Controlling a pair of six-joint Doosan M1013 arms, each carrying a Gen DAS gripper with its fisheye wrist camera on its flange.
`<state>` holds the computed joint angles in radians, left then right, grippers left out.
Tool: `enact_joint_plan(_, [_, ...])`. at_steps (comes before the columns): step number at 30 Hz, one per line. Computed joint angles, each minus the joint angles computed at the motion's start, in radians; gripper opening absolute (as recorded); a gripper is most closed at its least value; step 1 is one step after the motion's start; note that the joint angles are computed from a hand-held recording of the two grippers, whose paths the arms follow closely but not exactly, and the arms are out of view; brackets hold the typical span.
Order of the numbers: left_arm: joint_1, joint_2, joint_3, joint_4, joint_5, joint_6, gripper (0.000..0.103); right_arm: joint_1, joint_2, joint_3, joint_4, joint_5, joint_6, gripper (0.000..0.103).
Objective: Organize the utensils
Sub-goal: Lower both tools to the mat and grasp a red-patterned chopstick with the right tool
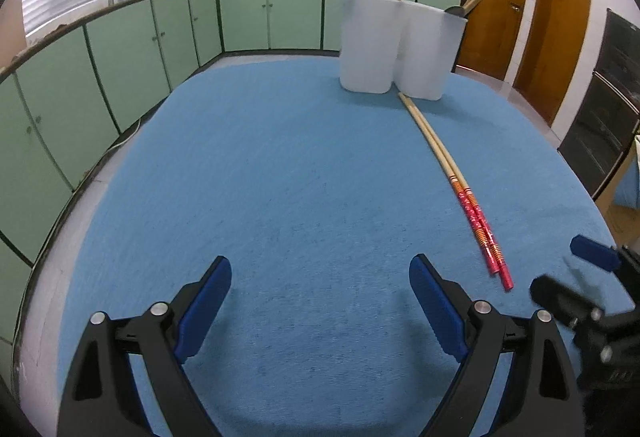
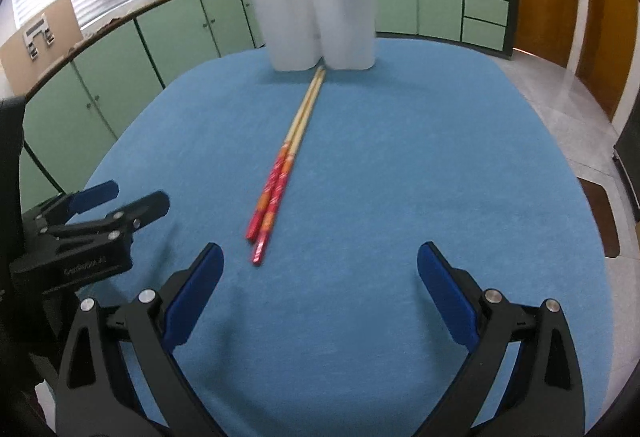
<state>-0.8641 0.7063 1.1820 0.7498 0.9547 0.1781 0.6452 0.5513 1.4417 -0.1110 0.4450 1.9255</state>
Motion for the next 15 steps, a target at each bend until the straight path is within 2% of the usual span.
enact_joint_plan(3, [0.001, -0.001, 0.002, -0.004, -0.001, -0.004, 0.089, 0.007, 0.006, -0.011, -0.001, 0.015, -0.011, 0.081])
enact_joint_plan(7, [0.004, 0.005, -0.006, -0.016, 0.004, 0.006, 0.089, 0.014, 0.016, -0.027, -0.019, 0.040, -0.008, 0.074])
enact_joint_plan(9, [0.004, 0.006, -0.008, -0.019, 0.005, 0.008, 0.089, 0.015, 0.020, -0.035, -0.024, 0.053, -0.009, 0.066])
enact_joint_plan(13, [0.007, 0.010, -0.014, -0.029, 0.009, 0.014, 0.089, 0.019, 0.026, -0.046, -0.057, 0.068, 0.004, 0.056])
enact_joint_plan(15, [0.008, 0.012, -0.017, -0.034, 0.011, 0.017, 0.089, 0.023, 0.029, -0.051, -0.091, 0.078, 0.029, 0.047])
